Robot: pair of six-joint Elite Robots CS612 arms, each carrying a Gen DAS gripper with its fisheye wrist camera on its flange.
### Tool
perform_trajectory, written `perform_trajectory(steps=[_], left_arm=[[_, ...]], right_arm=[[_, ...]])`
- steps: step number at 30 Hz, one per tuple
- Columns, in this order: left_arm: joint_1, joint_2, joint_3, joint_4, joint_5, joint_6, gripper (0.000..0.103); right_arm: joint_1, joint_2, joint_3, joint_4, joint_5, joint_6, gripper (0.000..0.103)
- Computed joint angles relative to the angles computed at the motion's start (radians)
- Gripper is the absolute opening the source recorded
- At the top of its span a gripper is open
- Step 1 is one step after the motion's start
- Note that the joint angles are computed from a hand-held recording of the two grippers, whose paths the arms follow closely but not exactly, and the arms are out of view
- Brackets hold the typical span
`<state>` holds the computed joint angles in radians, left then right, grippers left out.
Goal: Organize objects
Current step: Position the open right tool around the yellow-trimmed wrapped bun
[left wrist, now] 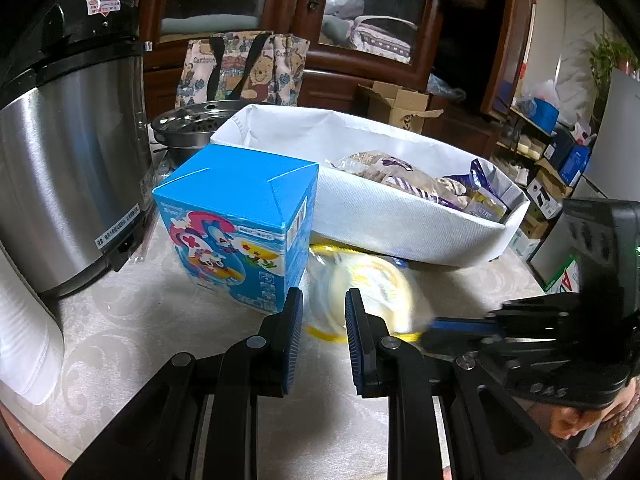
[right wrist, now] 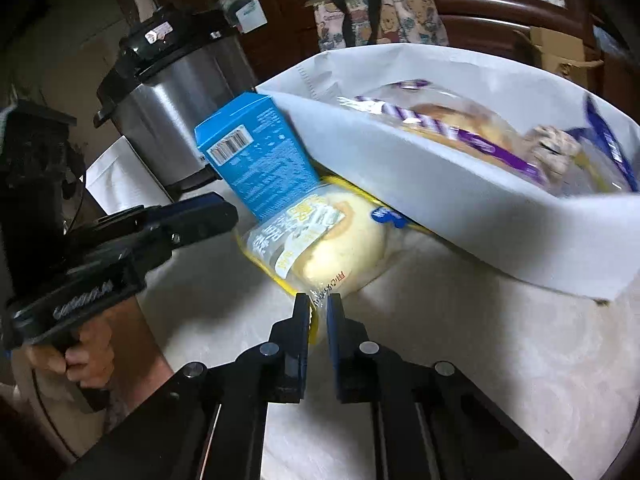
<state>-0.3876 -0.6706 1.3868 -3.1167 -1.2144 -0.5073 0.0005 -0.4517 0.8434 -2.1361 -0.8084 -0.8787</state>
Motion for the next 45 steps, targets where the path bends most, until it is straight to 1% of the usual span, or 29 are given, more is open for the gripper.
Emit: perform_trajectory(steps=[6,7,9,10,11,12,13,14,15,16,17,19,23,24,25,27,29,30,32,33,34,35,36,39,41,42,43,44,45], left_arm=[[0.001,-0.001,0.002,-0.004,-0.005,-0.007,0.02],[0.001,0.0,0.001,-0.003,-0.005,-0.006,0.02],[0.0,0.0,-0.002,0.004,-0.005,-0.004,0.02],[0.0,0.001,-0.003,0.007,-0.004,-0.003,0.02],[0.0,0.001,-0.004,0.008,-0.003,0.0,0.02],[0.0,0.001,-0.003,0.007,-0.004,0.002,0.02],[0.0,0.0,-0.003,0.006,-0.004,0.002,0.02],[0.0,0.0,-0.003,0.006,-0.003,0.001,0.02],[0.0,0.0,-0.002,0.006,-0.001,-0.002,0.02],[0.0,-0.001,0.0,0.005,0.0,-0.005,0.02],[0.001,-0.002,0.001,0.002,0.002,-0.008,0.02],[0.001,-0.003,0.005,-0.009,0.004,-0.014,0.02],[0.002,-0.004,0.006,-0.003,0.012,-0.025,0.02],[0.002,-0.004,0.005,-0.001,0.01,-0.027,0.02],[0.002,-0.004,0.005,0.001,0.011,-0.027,0.02],[0.001,-0.003,0.004,0.005,0.015,-0.025,0.02],[0.001,-0.003,0.004,0.007,0.016,-0.023,0.02],[0.0,-0.003,0.004,0.009,0.018,-0.023,0.02],[0.0,-0.003,0.002,0.015,0.019,-0.023,0.02],[0.0,-0.001,-0.001,0.02,0.02,-0.024,0.02],[0.0,-0.001,-0.002,0.023,0.02,-0.024,0.02],[0.0,0.0,-0.002,0.025,0.019,-0.023,0.02],[-0.001,0.0,-0.003,0.025,0.019,-0.021,0.02],[-0.002,0.001,-0.004,0.023,0.014,-0.013,0.02],[-0.002,0.003,-0.005,0.019,0.003,-0.002,0.02],[-0.002,0.004,-0.007,0.017,-0.004,0.006,0.02],[-0.004,0.005,-0.009,0.018,-0.008,0.014,0.02],[-0.005,0.007,-0.011,0.023,-0.008,0.022,0.02],[-0.007,0.008,-0.014,0.031,-0.006,0.026,0.02]], right_arm=[[-0.037,0.013,-0.023,0.017,0.029,0.048,0.009],[-0.043,0.017,-0.028,0.015,0.038,0.067,0.011],[-0.05,0.019,-0.021,-0.062,0.045,0.166,0.014],[-0.053,0.017,-0.015,-0.103,0.042,0.206,0.024],[-0.053,0.014,-0.004,-0.153,0.034,0.249,0.037],[-0.053,0.008,0.011,-0.212,0.018,0.292,0.045],[-0.05,0.001,0.032,-0.272,0.007,0.321,0.058],[-0.046,-0.007,0.053,-0.324,0.001,0.327,0.067],[-0.041,-0.014,0.072,-0.362,-0.002,0.311,0.068],[-0.033,-0.021,0.086,-0.383,-0.007,0.274,0.068],[-0.026,-0.025,0.091,-0.384,-0.018,0.242,0.068],[-0.008,-0.028,0.086,-0.355,-0.064,0.202,0.068],[0.026,-0.01,0.037,-0.291,-0.156,0.188,0.068],[0.032,-0.004,0.025,-0.274,-0.177,0.179,0.067],[0.04,0.002,0.012,-0.253,-0.197,0.166,0.063],[0.049,0.009,0.003,-0.234,-0.212,0.143,0.063],[0.056,0.006,0.026,-0.291,-0.237,0.128,0.068],[0.058,0.006,0.029,-0.289,-0.246,0.114,0.071],[0.059,0.015,0.019,-0.265,-0.262,0.107,0.081],[0.059,0.024,0.0,-0.229,-0.264,0.112,0.082],[0.055,0.03,-0.009,-0.211,-0.24,0.115,0.083],[0.054,0.029,-0.008,-0.207,-0.247,0.102,0.082],[0.054,0.026,-0.002,-0.216,-0.259,0.087,0.082],[0.041,0.019,0.019,-0.228,-0.246,0.068,0.082],[0.029,0.013,0.037,-0.243,-0.233,0.034,0.084],[0.023,0.011,0.043,-0.246,-0.225,0.024,0.086],[0.019,0.011,0.048,-0.256,-0.223,0.015,0.095],[0.019,0.012,0.053,-0.274,-0.245,0.028,0.103],[0.019,0.014,0.05,-0.279,-0.262,0.03,0.103]])
